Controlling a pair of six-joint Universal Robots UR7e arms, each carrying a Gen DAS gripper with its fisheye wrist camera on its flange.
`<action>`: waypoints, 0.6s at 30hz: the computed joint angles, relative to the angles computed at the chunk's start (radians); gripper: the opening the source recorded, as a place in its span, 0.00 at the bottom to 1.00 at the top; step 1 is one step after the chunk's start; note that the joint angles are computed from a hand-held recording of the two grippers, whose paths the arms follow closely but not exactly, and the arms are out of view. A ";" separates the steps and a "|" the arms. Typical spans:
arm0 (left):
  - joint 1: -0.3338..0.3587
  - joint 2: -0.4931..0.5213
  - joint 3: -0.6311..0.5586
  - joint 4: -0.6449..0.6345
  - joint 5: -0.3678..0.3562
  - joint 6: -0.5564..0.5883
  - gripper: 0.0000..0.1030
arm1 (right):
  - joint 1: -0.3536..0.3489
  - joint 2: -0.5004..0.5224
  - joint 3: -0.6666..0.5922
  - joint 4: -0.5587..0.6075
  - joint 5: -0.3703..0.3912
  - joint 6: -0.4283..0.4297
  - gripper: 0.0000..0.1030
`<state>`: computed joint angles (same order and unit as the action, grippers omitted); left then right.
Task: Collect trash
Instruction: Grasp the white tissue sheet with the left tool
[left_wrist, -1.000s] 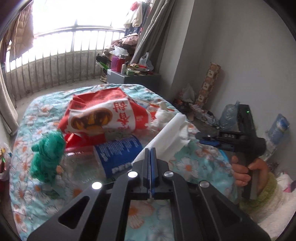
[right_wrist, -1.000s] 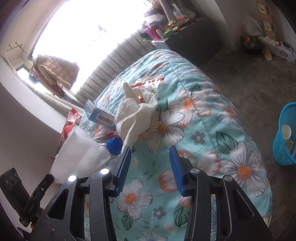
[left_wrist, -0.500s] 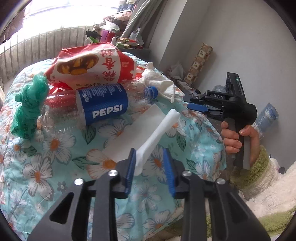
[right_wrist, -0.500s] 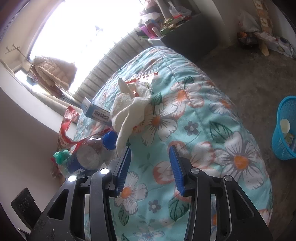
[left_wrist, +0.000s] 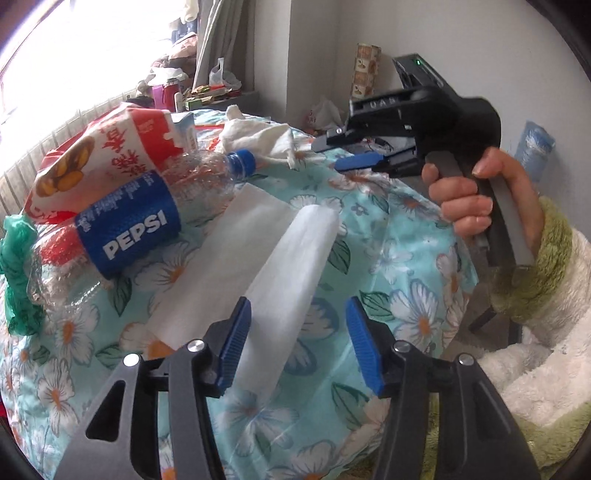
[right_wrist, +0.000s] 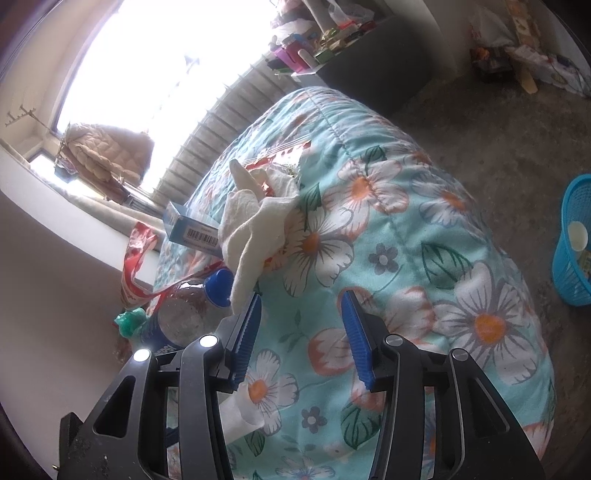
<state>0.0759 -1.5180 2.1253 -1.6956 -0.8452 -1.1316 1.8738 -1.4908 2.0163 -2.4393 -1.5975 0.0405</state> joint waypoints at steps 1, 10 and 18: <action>0.009 0.025 -0.011 0.028 0.002 -0.003 0.50 | 0.000 0.005 -0.006 0.005 0.008 0.000 0.44; 0.030 0.060 -0.011 0.052 0.041 -0.056 0.42 | 0.016 0.075 -0.062 0.022 0.040 0.004 0.46; 0.035 0.002 0.019 0.013 0.041 -0.131 0.06 | 0.017 0.130 -0.098 0.000 0.051 0.019 0.41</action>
<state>0.1104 -1.5159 2.1441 -1.6826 -0.8047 -1.2621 1.8905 -1.3609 1.9186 -2.4389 -1.5460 0.0599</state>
